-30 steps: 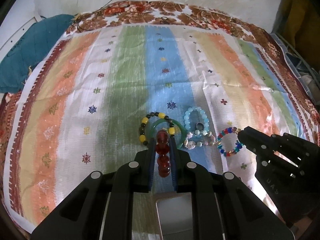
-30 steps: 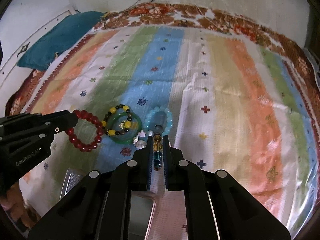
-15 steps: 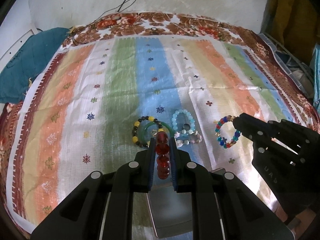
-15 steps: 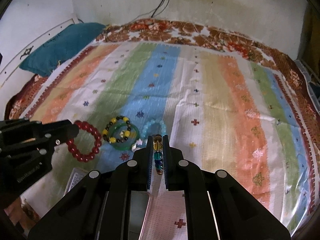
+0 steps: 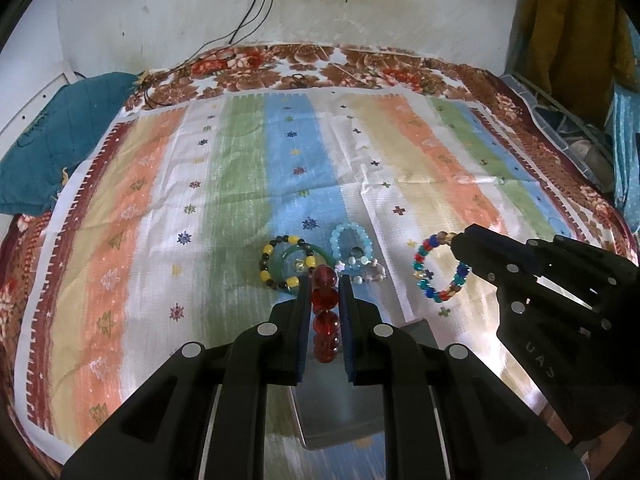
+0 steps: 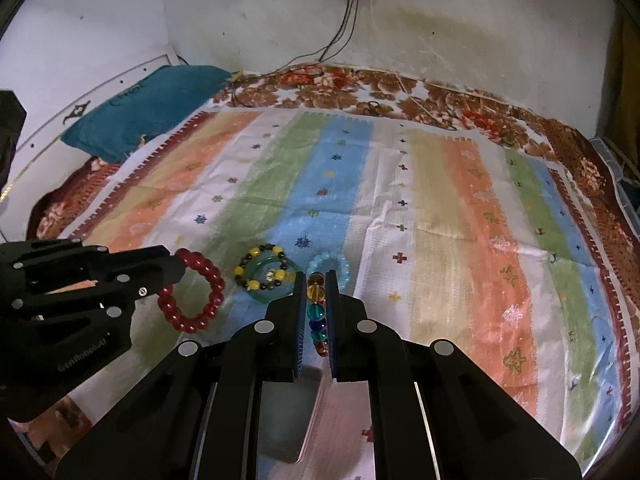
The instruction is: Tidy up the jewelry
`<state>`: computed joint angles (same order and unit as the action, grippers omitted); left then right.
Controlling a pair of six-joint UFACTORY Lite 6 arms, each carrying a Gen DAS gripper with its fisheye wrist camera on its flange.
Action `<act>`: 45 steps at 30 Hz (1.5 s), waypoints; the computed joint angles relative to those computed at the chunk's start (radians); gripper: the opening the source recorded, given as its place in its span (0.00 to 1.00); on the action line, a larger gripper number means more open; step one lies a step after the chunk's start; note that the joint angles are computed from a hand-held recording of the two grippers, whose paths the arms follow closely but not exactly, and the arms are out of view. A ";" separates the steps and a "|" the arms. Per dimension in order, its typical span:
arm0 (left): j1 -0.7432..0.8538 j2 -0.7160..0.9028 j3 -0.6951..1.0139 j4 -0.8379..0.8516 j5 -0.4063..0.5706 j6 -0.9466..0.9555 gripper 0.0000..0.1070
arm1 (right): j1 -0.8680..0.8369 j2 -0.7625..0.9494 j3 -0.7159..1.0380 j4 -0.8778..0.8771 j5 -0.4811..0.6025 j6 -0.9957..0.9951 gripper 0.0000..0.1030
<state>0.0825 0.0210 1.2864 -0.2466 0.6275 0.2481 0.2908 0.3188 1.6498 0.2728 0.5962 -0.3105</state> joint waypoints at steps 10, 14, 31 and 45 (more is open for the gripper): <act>-0.004 -0.129 -0.115 -0.037 -0.001 0.042 0.12 | 0.011 -0.134 -0.163 0.040 -0.019 -0.043 0.10; 0.002 -0.166 -0.154 -0.050 0.000 0.053 0.12 | 0.009 -0.171 -0.215 0.048 -0.023 -0.053 0.10; 0.044 -0.172 -0.187 -0.074 0.024 0.066 0.16 | -0.010 -0.163 -0.231 0.062 -0.002 -0.036 0.32; 0.125 -0.071 -0.121 -0.078 -0.026 0.027 0.47 | -0.029 -0.066 -0.141 0.003 0.018 0.016 0.47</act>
<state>0.2078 -0.0505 1.1657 -0.3248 0.6014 0.2756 0.2622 0.2529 1.5091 0.2762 0.6142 -0.2947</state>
